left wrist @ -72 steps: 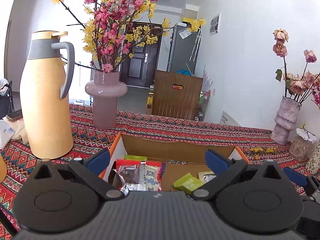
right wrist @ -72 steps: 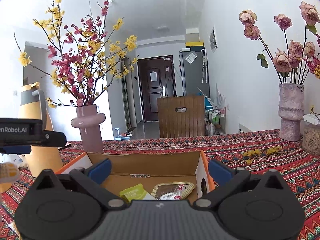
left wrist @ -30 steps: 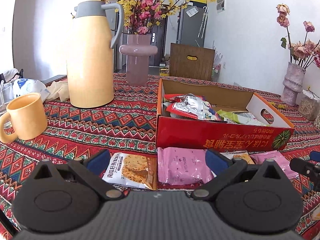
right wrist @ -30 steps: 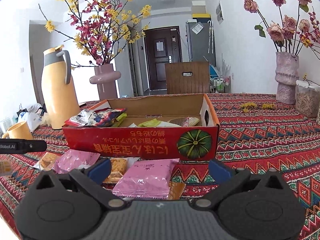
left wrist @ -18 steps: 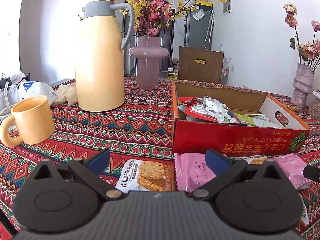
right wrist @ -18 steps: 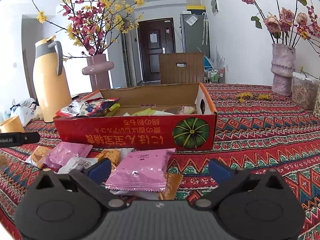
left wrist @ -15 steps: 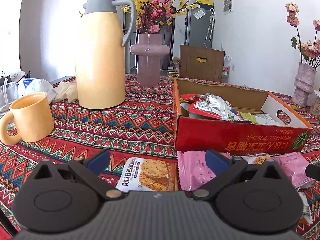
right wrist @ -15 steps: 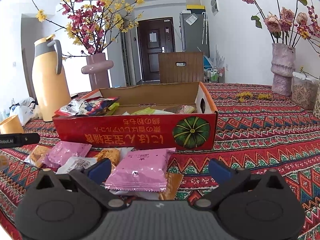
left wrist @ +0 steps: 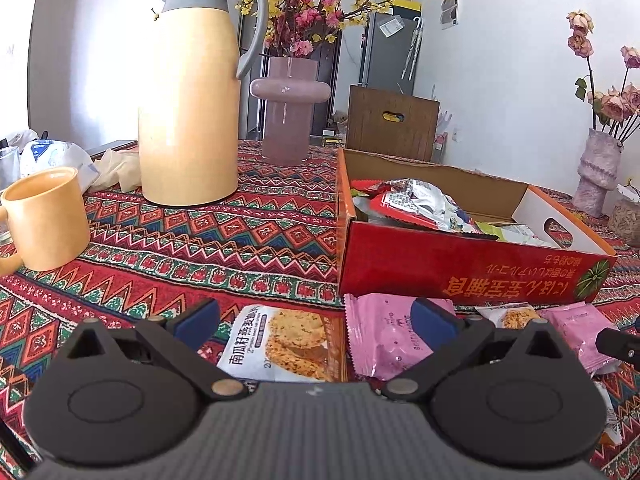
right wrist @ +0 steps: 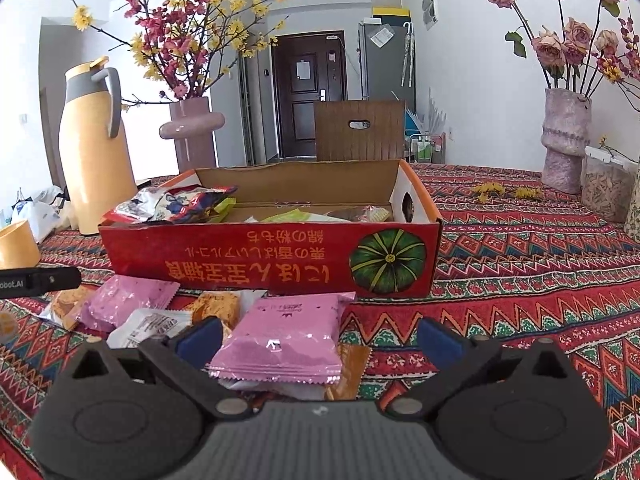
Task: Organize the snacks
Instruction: 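Lower the right gripper onto the pink packet and close it, then lift the pink packet with the right gripper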
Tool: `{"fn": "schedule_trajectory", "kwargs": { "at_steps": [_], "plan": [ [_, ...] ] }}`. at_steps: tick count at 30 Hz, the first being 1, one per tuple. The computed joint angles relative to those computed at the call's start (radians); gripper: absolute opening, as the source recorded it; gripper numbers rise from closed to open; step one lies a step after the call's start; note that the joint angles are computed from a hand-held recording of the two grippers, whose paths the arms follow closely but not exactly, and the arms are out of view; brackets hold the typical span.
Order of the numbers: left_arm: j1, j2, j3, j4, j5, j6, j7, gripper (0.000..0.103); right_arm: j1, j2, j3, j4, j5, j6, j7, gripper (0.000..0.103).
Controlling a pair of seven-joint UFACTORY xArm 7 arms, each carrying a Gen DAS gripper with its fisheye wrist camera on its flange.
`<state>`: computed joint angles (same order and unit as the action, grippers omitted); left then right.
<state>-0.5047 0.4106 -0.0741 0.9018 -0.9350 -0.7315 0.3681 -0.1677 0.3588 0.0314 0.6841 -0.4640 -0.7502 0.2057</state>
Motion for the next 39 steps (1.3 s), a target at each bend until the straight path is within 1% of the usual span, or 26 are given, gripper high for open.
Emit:
{"fn": "schedule_trajectory", "kwargs": {
  "at_steps": [2,6,10,13,14,17,18,20,21,22,23,26,27,28,30,31,34,36,37,39],
  "plan": [
    [0.005,-0.002,-0.002,-0.005,0.013,0.0,-0.014,0.103,0.001,-0.005,-0.001,-0.004,0.001,0.003,-0.001,0.103],
    [0.013,-0.008,-0.002,-0.014,0.032,0.009,-0.043,0.103,0.017,-0.012,-0.009,-0.012,0.042,0.019,-0.034,0.103],
    [0.011,-0.009,0.003,-0.014,0.034,0.015,-0.049,0.103,-0.006,-0.007,0.001,0.005,0.006,0.049,-0.007,0.103],
    [0.008,-0.008,0.006,-0.014,0.033,0.016,-0.049,0.103,-0.043,-0.006,0.02,0.032,-0.063,0.073,0.05,0.097],
    [0.008,-0.008,0.006,-0.013,0.032,0.016,-0.049,0.103,-0.051,-0.006,0.026,0.041,-0.085,0.073,0.066,0.097],
    [0.003,-0.007,0.008,-0.009,0.018,0.021,-0.041,0.103,-0.04,-0.008,0.029,0.064,-0.116,0.084,0.066,0.097],
    [0.002,-0.007,0.009,-0.007,0.013,0.022,-0.037,0.103,-0.027,-0.009,0.028,0.073,-0.11,0.1,0.053,0.097],
    [0.0,-0.004,0.01,-0.002,0.004,0.024,-0.031,0.103,0.024,-0.012,0.018,0.094,-0.052,0.17,-0.001,0.096],
    [0.001,-0.005,0.009,-0.001,0.002,0.025,-0.031,0.103,0.042,-0.012,0.018,0.106,-0.028,0.211,-0.023,0.091],
    [0.003,-0.006,0.009,-0.003,0.004,0.028,-0.034,0.103,0.03,-0.008,0.036,0.123,-0.045,0.243,-0.019,0.088],
    [0.006,-0.007,0.007,-0.005,0.01,0.029,-0.039,0.103,0.02,-0.004,0.051,0.135,-0.056,0.266,-0.019,0.088],
    [0.016,-0.012,0.005,-0.014,0.033,0.033,-0.062,0.103,0.07,0.004,0.034,0.15,0.022,0.313,-0.096,0.087],
    [0.019,-0.014,0.005,-0.018,0.043,0.035,-0.072,0.103,0.068,0.007,0.041,0.155,0.034,0.323,-0.11,0.085],
    [0.026,-0.017,0.003,-0.025,0.062,0.036,-0.09,0.103,0.041,0.014,0.065,0.161,0.02,0.33,-0.104,0.085],
    [0.032,-0.021,0.003,-0.035,0.091,0.038,-0.115,0.103,0.02,0.013,0.084,0.159,0.019,0.331,-0.108,0.085],
    [0.03,-0.022,0.006,-0.036,0.092,0.04,-0.117,0.103,0.014,0.013,0.091,0.158,0.018,0.331,-0.109,0.082],
    [0.027,-0.023,0.01,-0.04,0.103,0.041,-0.129,0.103,-0.052,0.012,0.148,0.161,-0.048,0.342,-0.073,0.071],
    [0.025,-0.024,0.013,-0.041,0.105,0.044,-0.132,0.103,-0.055,0.007,0.15,0.158,-0.054,0.34,-0.069,0.067],
    [0.025,-0.025,0.014,-0.041,0.106,0.045,-0.134,0.103,-0.06,0.005,0.154,0.157,-0.06,0.338,-0.062,0.06],
    [0.024,-0.025,0.016,-0.042,0.107,0.045,-0.136,0.103,-0.1,0.004,0.18,0.16,-0.102,0.334,-0.02,0.06]
  ]
}}
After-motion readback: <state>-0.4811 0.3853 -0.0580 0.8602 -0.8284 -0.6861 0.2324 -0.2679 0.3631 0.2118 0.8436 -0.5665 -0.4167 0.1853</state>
